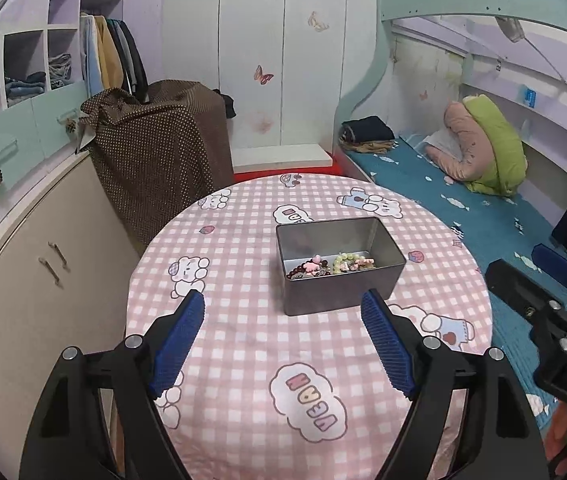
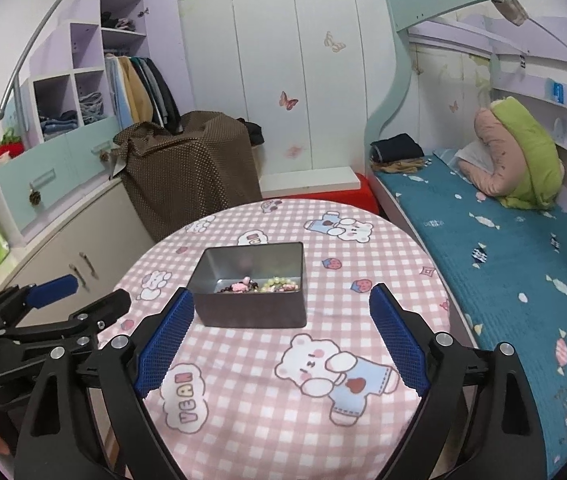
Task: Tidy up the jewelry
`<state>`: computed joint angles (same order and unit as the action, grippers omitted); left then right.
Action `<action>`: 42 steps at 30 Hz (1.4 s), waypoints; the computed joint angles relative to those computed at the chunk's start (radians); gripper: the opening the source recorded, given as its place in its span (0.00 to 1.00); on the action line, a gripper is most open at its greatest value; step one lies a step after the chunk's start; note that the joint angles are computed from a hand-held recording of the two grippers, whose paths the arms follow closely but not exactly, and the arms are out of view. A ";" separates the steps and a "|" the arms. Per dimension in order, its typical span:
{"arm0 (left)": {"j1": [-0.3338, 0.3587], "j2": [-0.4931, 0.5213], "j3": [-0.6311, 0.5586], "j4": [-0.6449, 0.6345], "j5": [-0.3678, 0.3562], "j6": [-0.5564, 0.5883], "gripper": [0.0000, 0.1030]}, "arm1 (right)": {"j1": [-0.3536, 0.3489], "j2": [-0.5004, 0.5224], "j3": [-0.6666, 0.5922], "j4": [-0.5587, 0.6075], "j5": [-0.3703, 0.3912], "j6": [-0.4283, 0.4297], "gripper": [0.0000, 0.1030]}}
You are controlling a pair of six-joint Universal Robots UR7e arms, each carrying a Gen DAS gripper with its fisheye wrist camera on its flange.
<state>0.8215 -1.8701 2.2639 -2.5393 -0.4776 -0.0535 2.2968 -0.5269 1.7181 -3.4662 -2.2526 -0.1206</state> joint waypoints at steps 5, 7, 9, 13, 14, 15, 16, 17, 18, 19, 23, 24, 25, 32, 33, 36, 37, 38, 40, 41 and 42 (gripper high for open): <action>-0.032 -0.038 0.010 0.056 0.011 -0.040 0.76 | 0.015 -0.009 0.012 0.004 -0.015 0.015 0.84; -0.043 -0.051 0.013 0.079 0.019 -0.058 0.76 | 0.020 -0.010 0.015 -0.001 -0.022 0.016 0.84; -0.051 -0.060 0.017 0.090 0.025 -0.068 0.76 | 0.025 -0.012 0.021 -0.007 -0.025 0.014 0.84; -0.058 -0.071 0.019 0.124 0.034 -0.101 0.76 | 0.029 -0.013 0.025 -0.004 -0.033 0.014 0.84; -0.059 -0.072 0.019 0.129 0.035 -0.105 0.76 | 0.029 -0.013 0.028 -0.003 -0.034 0.016 0.84; -0.060 -0.074 0.021 0.134 0.037 -0.110 0.76 | 0.029 -0.013 0.029 -0.002 -0.035 0.018 0.84; -0.060 -0.075 0.021 0.137 0.037 -0.111 0.76 | 0.029 -0.013 0.030 -0.001 -0.036 0.020 0.84; -0.060 -0.076 0.021 0.143 0.037 -0.114 0.76 | 0.029 -0.013 0.032 -0.001 -0.037 0.022 0.84; -0.060 -0.077 0.021 0.151 0.037 -0.119 0.76 | 0.029 -0.014 0.034 -0.001 -0.038 0.025 0.84; -0.061 -0.078 0.021 0.158 0.037 -0.126 0.76 | 0.028 -0.015 0.035 0.000 -0.036 0.027 0.84; -0.062 -0.085 0.021 0.184 0.036 -0.147 0.76 | 0.026 -0.021 0.045 0.004 -0.025 0.039 0.84; -0.063 -0.084 0.021 0.186 0.037 -0.149 0.76 | 0.026 -0.021 0.046 0.003 -0.024 0.037 0.84; -0.063 -0.084 0.021 0.187 0.038 -0.151 0.76 | 0.027 -0.019 0.045 -0.001 -0.029 0.033 0.84; -0.066 -0.092 0.019 0.223 0.043 -0.176 0.76 | 0.031 -0.015 0.039 0.013 -0.044 0.034 0.84; -0.067 -0.095 0.018 0.237 0.042 -0.185 0.76 | 0.031 -0.015 0.037 0.016 -0.045 0.036 0.84; -0.069 -0.096 0.011 0.266 0.039 -0.207 0.76 | 0.029 -0.018 0.040 0.018 -0.035 0.038 0.84; -0.070 -0.095 0.010 0.273 0.041 -0.213 0.76 | 0.030 -0.018 0.040 0.018 -0.036 0.037 0.84; -0.072 -0.094 0.010 0.280 0.044 -0.217 0.76 | 0.030 -0.017 0.041 0.014 -0.039 0.036 0.84; -0.076 -0.099 0.007 0.301 0.040 -0.228 0.76 | 0.031 -0.014 0.039 0.012 -0.047 0.038 0.84; -0.077 -0.100 0.006 0.305 0.037 -0.231 0.76 | 0.031 -0.015 0.040 0.014 -0.049 0.041 0.84; -0.080 -0.102 0.007 0.307 0.035 -0.230 0.76 | 0.031 -0.016 0.042 0.014 -0.047 0.042 0.84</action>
